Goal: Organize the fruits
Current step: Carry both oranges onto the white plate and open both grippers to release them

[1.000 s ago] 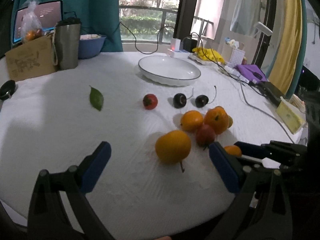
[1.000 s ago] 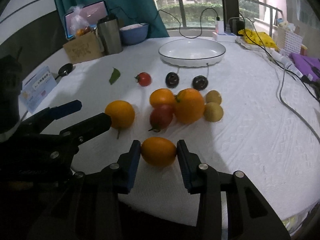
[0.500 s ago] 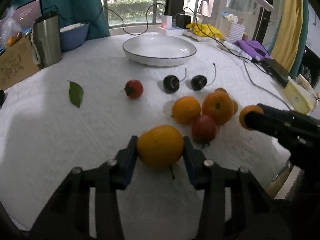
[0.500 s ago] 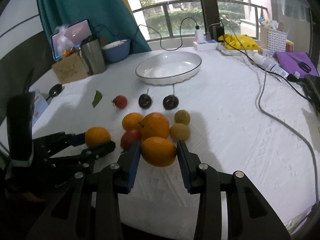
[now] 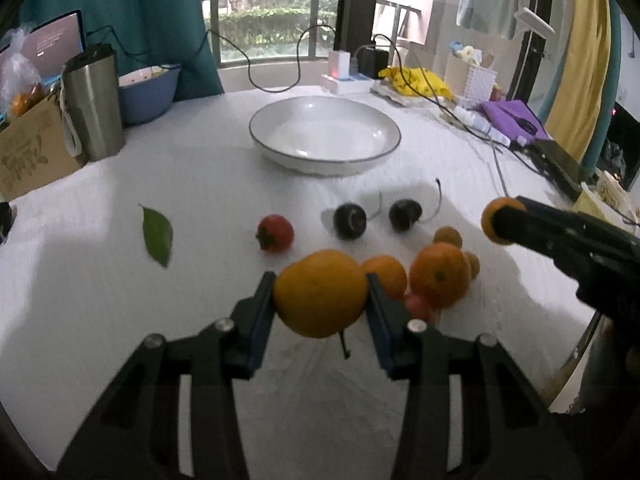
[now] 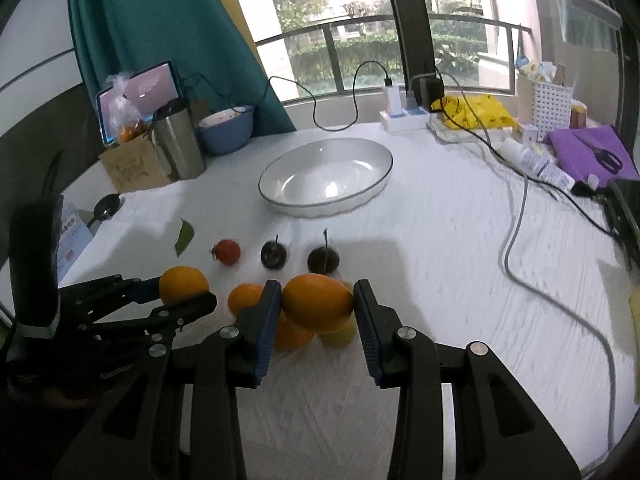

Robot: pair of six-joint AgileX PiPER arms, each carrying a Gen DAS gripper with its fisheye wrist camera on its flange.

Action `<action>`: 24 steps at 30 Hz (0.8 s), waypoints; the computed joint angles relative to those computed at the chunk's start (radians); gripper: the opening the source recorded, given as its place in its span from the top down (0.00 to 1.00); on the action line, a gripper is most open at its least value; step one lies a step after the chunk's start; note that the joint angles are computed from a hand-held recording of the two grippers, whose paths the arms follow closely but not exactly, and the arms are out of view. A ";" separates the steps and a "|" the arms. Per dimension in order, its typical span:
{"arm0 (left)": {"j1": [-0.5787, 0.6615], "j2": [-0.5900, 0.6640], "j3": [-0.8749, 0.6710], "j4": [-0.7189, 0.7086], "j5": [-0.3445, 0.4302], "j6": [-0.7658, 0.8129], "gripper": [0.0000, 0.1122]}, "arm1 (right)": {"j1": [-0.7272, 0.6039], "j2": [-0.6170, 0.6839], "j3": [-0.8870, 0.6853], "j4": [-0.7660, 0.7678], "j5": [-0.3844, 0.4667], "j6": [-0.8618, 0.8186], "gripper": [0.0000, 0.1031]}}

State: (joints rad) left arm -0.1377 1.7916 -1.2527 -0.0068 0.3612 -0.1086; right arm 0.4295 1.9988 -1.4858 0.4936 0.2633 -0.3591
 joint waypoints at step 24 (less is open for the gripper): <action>0.025 -0.041 -0.129 0.216 0.074 -0.197 0.60 | -0.040 0.122 -0.288 0.007 0.095 -0.065 0.61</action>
State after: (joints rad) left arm -0.1128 1.7508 -1.3813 0.2089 0.4349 -0.3058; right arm 0.3894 2.1205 -1.7742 0.5004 0.3582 -0.4245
